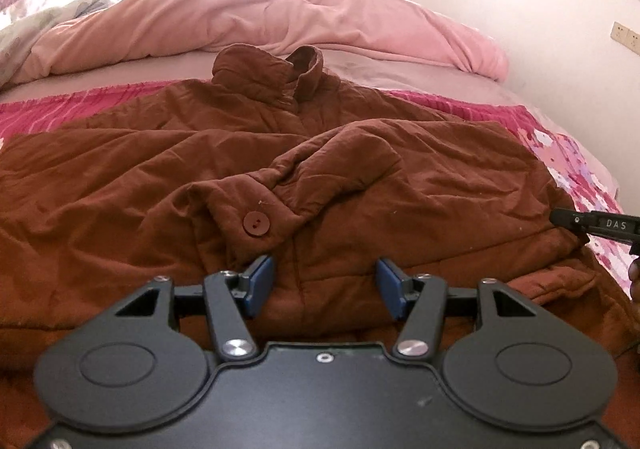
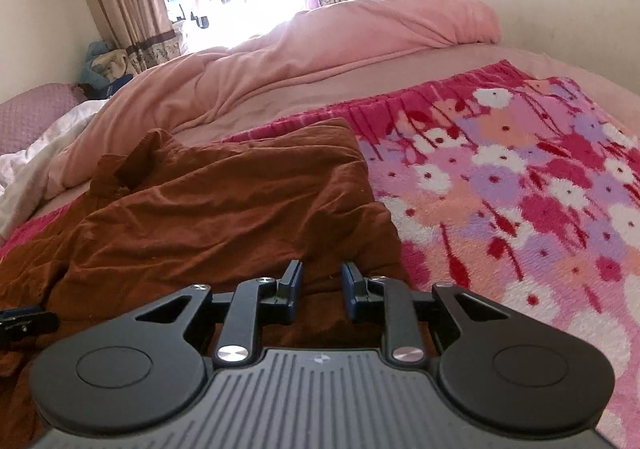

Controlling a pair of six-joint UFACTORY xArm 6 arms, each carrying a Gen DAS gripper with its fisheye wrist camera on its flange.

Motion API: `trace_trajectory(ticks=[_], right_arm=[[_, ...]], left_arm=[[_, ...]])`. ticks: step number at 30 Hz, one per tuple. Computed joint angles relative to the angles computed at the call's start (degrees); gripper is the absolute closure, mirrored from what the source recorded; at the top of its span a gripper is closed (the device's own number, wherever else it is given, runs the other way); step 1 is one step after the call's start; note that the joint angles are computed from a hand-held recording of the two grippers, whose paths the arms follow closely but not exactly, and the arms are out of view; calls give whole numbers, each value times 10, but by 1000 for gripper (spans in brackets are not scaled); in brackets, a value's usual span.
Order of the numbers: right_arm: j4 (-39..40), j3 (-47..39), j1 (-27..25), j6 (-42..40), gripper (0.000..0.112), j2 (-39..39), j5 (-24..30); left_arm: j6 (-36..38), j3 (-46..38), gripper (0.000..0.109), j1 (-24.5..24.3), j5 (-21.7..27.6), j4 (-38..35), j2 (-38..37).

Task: Fold large clothes

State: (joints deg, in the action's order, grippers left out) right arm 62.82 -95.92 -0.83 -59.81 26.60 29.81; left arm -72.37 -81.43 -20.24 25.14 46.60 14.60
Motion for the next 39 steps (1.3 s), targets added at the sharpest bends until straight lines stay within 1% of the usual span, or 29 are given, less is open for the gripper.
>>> trace_trajectory(ticks=[3, 5, 7, 9, 12, 14, 16, 18, 20, 22, 24, 26, 28, 29, 32, 36, 39], right_arm=[[-5, 13, 4, 2, 85, -12, -12], [10, 27, 6, -16, 84, -27, -20], [39, 41, 7, -47, 83, -43, -27], [70, 54, 10, -85, 83, -57, -46], [109, 64, 18, -130, 81, -65, -82], [91, 57, 18, -118, 80, -59, -81], [55, 46, 16, -78, 80, -44, -76], [13, 33, 15, -38, 80, -27, -72], [15, 26, 13, -36, 80, -15, -65], [21, 27, 12, -46, 80, -14, -64], [11, 31, 9, -33, 80, -22, -54], [15, 38, -4, -19, 78, -39, -25], [44, 51, -27, -25, 70, -62, 26], [60, 60, -45, -33, 68, -75, 61], [73, 88, -91, -43, 61, -106, 135], [66, 130, -160, -44, 56, -137, 218], [55, 159, -212, -34, 54, -150, 274]], left_arm=[[-12, 7, 51, -3, 2, -2, -14], [-34, 21, 51, -3, -3, 14, -31], [-59, 27, 51, -5, 6, 44, -44], [-70, 35, 51, -3, 5, 61, -53], [-60, 41, 51, 7, -4, 41, -53], [-41, 37, 51, 12, 2, 9, -42], [-37, 40, 50, 20, -11, -14, -30], [-74, 49, 48, 26, -30, 19, -28], [-71, 47, 48, 24, -25, 21, -28], [-57, 44, 49, 21, -16, 6, -30], [-47, 52, 49, 17, -10, -11, -45], [-47, 71, 47, 13, -8, -15, -72], [-57, 100, 44, 6, -2, -2, -109], [-60, 118, 43, -1, 8, 6, -131], [-85, 187, 41, -21, 37, 32, -211], [-136, 296, 40, -60, 102, 53, -335], [-191, 380, 39, -107, 171, 61, -436]])
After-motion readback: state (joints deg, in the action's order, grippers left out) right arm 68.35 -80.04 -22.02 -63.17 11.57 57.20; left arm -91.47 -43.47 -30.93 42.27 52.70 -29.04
